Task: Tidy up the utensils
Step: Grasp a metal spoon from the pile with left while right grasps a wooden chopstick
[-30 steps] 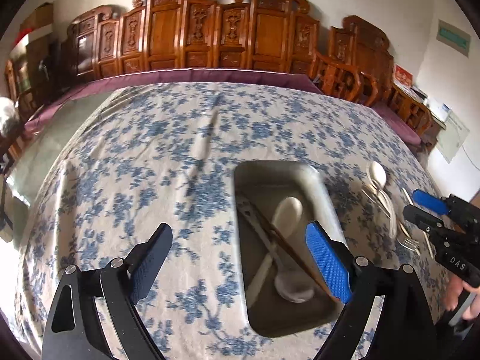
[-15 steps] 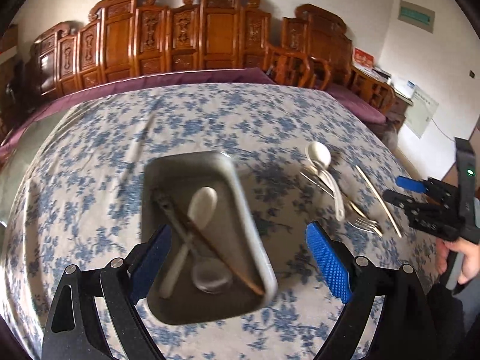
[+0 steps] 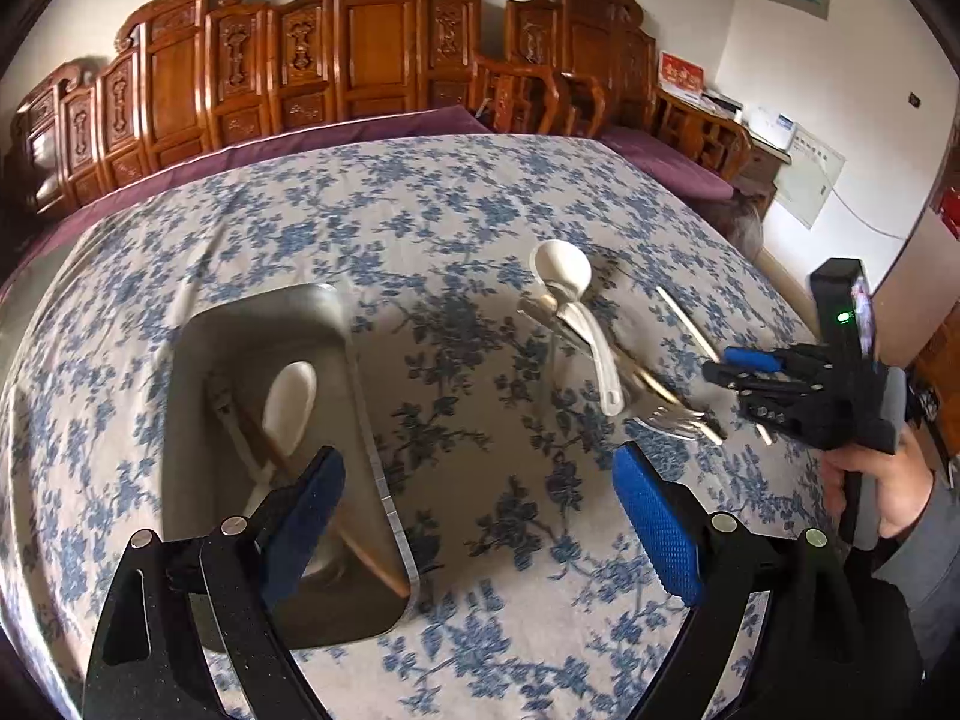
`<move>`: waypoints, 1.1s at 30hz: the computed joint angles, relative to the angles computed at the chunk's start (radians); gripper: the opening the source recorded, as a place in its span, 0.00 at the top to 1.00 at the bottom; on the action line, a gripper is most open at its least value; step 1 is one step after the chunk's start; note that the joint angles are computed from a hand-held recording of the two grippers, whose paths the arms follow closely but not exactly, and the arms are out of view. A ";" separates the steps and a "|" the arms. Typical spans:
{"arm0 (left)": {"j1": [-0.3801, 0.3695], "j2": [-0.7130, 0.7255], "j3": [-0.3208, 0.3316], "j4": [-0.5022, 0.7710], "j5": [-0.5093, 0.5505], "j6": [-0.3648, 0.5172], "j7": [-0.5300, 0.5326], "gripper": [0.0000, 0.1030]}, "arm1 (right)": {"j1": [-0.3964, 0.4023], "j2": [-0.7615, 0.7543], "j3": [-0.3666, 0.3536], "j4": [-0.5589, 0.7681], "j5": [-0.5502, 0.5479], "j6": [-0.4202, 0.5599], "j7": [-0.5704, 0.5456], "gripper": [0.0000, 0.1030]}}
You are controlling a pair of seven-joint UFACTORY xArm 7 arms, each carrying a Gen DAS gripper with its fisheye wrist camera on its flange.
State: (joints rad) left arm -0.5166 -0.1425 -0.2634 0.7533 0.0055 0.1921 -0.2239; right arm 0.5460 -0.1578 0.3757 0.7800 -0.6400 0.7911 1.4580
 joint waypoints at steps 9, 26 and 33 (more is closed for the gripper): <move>-0.026 0.185 -0.022 0.192 0.066 0.084 -0.019 0.42 | -0.014 -0.004 -0.014 -0.016 0.012 -0.072 -0.016 0.91; -0.162 0.564 0.083 0.611 0.246 0.298 -0.095 0.70 | -0.042 -0.028 0.003 -0.047 0.009 -0.112 -0.022 0.92; -0.180 0.620 0.105 0.686 0.263 0.323 -0.112 0.88 | -0.044 -0.027 0.004 -0.045 -0.003 -0.099 -0.021 0.92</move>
